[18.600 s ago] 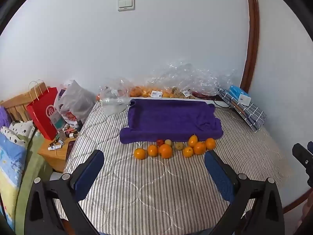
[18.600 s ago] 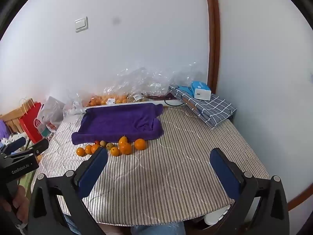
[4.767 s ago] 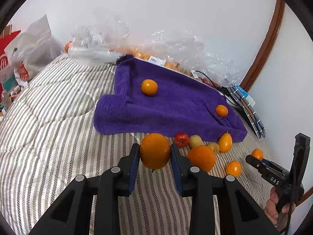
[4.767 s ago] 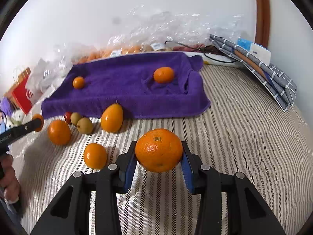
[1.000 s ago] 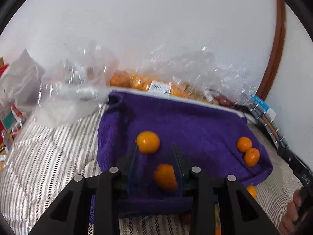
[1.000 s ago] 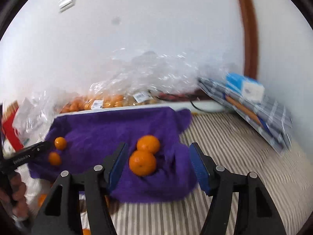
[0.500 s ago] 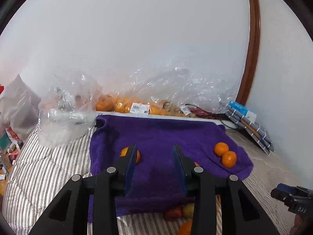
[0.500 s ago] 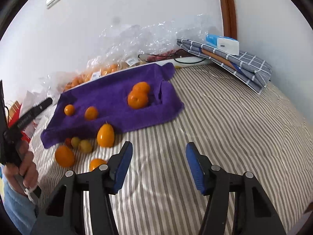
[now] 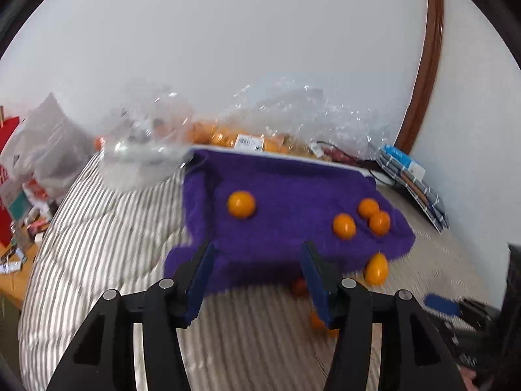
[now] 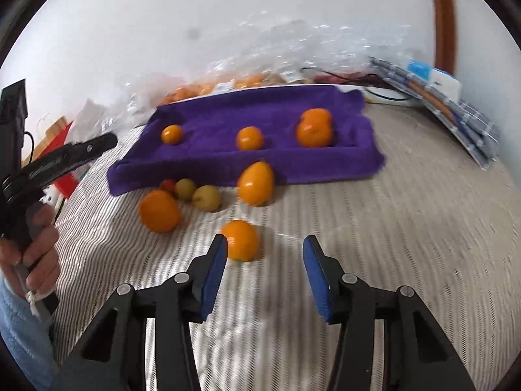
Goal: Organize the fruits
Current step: 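Grasp a large orange with the left tool while the right grasps a mandarin, then carry the orange with the left tool onto the towel while the right carries its mandarin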
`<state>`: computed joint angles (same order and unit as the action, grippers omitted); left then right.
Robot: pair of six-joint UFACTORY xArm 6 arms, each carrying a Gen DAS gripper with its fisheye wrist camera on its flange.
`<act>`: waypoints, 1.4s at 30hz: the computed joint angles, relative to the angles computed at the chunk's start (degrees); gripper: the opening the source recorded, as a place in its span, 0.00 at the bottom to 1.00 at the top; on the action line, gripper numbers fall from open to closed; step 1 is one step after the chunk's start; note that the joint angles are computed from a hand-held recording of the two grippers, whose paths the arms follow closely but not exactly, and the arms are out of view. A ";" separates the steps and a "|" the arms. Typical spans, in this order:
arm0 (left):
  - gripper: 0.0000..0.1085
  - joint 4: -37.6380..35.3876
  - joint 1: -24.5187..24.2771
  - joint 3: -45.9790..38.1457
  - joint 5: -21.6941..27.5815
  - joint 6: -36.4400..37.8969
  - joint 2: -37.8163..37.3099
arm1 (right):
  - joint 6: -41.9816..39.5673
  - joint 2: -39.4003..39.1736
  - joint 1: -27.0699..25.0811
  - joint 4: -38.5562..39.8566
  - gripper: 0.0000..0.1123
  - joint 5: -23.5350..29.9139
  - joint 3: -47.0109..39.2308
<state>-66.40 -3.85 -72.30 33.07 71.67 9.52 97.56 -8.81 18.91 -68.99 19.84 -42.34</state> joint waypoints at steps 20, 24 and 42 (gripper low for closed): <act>0.51 3.71 1.40 6.15 4.83 -2.50 -2.48 | -8.10 1.01 -0.84 3.35 0.28 4.50 -0.18; 0.65 2.41 -2.24 9.47 3.61 -1.49 -6.27 | -6.67 -2.44 -2.43 -0.15 0.28 5.20 2.97; 0.36 3.91 -7.04 7.93 1.00 -6.46 -1.94 | 7.30 -5.54 -12.37 -13.61 0.28 -10.08 7.31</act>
